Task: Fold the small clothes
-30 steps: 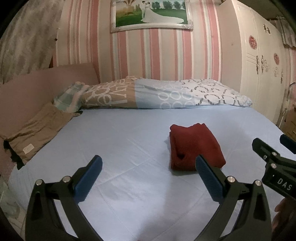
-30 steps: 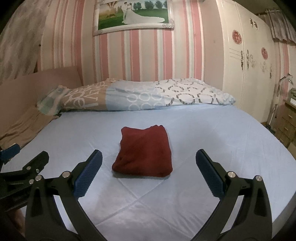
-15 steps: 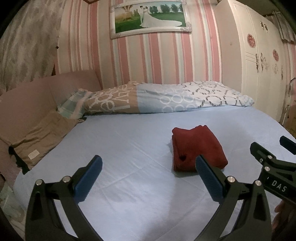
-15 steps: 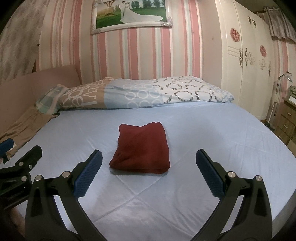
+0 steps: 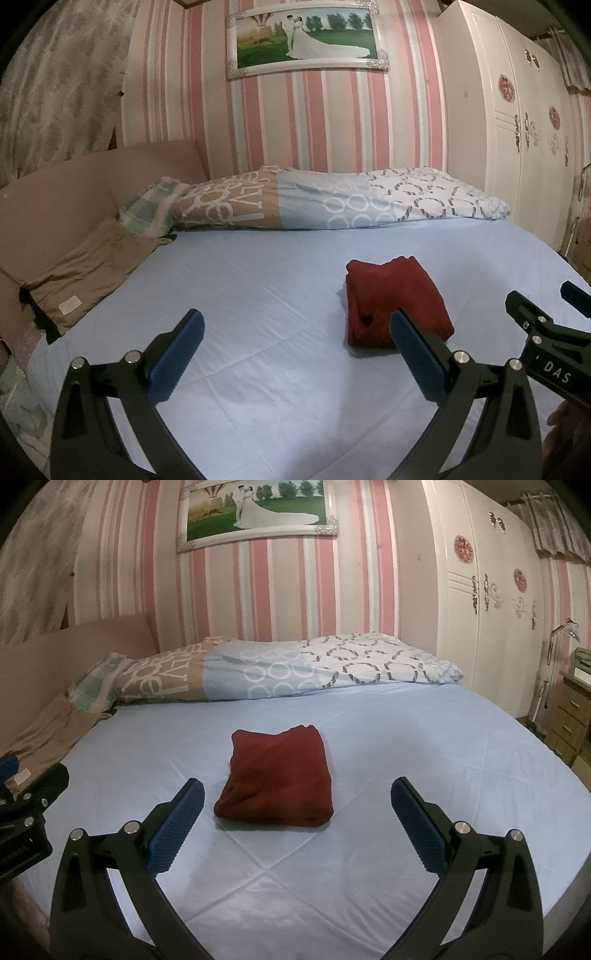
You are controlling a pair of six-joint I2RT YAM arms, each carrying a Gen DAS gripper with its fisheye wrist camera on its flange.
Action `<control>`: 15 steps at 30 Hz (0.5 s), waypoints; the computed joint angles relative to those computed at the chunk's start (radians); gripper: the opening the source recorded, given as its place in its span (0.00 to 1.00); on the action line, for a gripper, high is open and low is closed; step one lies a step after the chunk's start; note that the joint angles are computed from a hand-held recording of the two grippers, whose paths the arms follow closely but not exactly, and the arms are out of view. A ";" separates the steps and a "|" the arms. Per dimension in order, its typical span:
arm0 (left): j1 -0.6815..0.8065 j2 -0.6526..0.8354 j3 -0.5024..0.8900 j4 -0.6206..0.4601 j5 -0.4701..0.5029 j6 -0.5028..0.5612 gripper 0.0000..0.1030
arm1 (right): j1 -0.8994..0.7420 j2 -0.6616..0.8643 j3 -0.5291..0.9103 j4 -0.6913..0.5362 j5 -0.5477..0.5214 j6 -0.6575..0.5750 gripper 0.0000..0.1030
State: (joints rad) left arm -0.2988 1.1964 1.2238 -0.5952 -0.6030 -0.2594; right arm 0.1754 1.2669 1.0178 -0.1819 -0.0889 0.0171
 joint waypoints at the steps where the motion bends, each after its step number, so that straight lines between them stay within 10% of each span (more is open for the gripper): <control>1: -0.002 0.000 -0.001 -0.001 -0.002 -0.001 0.98 | 0.000 0.000 -0.001 0.002 -0.001 0.001 0.97; 15: 0.027 -0.010 0.011 -0.021 0.023 0.001 0.98 | -0.003 -0.003 0.004 -0.004 0.000 -0.006 0.97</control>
